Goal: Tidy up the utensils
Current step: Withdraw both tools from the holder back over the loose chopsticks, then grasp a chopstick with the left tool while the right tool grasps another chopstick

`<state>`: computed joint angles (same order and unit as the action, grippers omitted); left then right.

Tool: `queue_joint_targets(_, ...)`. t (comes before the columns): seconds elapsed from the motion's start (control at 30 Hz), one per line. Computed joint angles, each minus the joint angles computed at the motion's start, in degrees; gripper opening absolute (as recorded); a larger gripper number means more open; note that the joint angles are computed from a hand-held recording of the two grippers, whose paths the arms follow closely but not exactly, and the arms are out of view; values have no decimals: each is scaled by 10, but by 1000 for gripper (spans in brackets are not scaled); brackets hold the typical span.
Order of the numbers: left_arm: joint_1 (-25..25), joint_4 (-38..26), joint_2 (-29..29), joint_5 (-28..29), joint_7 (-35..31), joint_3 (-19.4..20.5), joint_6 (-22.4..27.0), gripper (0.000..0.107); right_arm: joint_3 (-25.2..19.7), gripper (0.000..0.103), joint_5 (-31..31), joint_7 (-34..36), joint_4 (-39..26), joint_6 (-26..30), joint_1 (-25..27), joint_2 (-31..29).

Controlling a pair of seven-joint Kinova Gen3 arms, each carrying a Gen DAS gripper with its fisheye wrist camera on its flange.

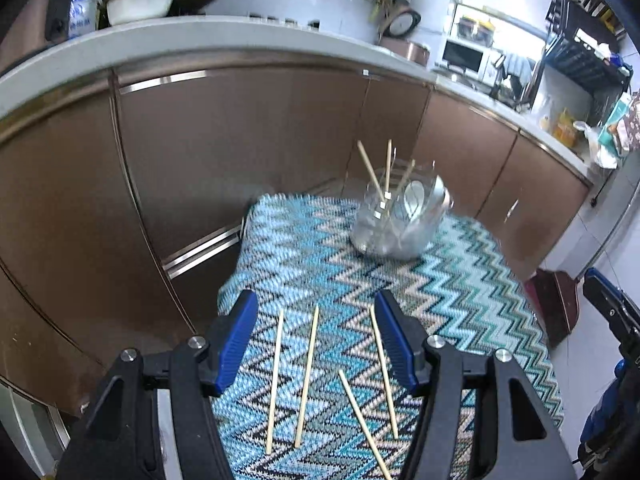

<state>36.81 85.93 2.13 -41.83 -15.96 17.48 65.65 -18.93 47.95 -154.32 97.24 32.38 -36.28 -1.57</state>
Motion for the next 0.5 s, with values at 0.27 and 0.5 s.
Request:
queue_joint_targets(0.27,-37,10,24,107,-90,-27,-52,58,14,38,-88,89,-24,-3,-19,36)
queue_joint_targets(0.5,-75,-4,62,215,-197,-57,-71,58,37,36,-214,210,-59,3,-30,77)
